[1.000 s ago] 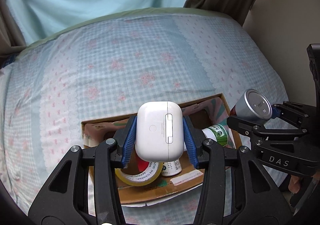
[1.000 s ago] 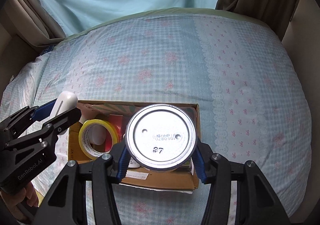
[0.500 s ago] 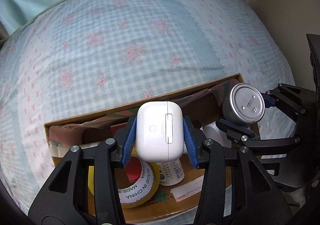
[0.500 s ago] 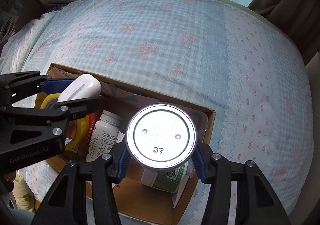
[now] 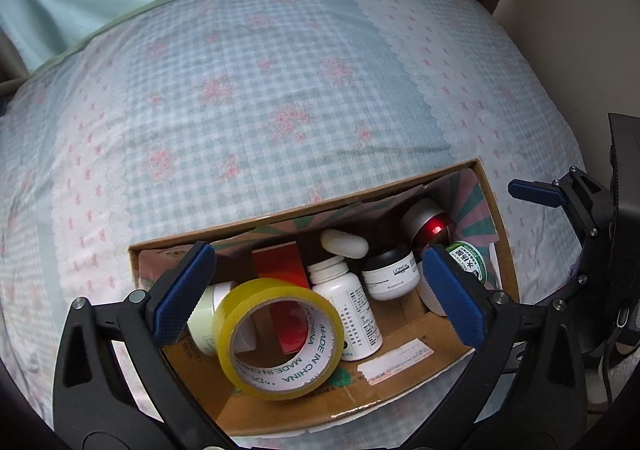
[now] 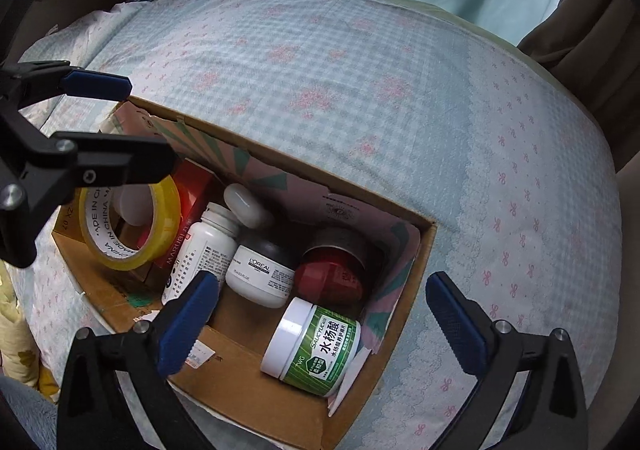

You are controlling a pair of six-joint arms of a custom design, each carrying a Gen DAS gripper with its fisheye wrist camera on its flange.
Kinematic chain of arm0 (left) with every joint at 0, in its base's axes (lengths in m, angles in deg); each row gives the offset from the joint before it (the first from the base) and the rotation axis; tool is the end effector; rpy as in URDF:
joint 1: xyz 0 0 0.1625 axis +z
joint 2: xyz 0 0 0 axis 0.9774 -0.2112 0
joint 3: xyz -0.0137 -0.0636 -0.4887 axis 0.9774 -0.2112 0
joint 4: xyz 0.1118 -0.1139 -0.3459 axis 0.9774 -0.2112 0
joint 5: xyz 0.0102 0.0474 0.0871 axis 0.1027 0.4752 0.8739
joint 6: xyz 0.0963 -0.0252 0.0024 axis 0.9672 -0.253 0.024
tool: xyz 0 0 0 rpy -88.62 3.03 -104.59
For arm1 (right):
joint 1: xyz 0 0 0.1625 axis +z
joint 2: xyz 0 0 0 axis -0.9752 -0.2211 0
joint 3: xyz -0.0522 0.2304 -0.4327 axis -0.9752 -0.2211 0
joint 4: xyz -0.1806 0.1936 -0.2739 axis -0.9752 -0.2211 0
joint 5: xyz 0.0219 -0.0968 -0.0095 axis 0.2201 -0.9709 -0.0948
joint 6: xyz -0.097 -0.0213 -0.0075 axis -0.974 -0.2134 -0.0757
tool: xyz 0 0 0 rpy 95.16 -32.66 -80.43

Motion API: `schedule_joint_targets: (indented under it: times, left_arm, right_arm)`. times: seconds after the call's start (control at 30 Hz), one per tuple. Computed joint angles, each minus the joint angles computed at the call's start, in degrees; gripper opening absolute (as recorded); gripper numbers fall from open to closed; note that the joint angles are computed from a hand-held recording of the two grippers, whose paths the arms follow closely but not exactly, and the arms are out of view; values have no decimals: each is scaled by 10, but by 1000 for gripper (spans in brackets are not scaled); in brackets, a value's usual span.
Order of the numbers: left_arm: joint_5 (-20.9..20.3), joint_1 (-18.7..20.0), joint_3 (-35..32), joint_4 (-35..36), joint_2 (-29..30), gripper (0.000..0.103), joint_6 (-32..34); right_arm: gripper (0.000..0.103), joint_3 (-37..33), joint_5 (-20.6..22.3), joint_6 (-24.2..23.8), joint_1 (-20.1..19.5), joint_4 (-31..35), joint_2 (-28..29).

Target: Organize rigid objects

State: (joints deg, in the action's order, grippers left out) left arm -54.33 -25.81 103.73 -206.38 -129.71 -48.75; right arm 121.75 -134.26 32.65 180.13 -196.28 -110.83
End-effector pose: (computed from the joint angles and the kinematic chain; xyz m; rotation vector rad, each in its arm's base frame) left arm -0.2532 -0.6282 0.1547 0.5296 2.5058 -0.1766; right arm 0.2029 -0.5746 0.1686 0.5906 -2.3597 0.1816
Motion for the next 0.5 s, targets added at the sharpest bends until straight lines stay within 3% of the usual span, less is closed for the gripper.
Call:
schedule_joint_targets:
  times: [0.5]
  left_arm:
    - [25,-42,43,-12,-64,103,-36]
  right_arm:
    - [103,25,-13,59,45,-11,-42]
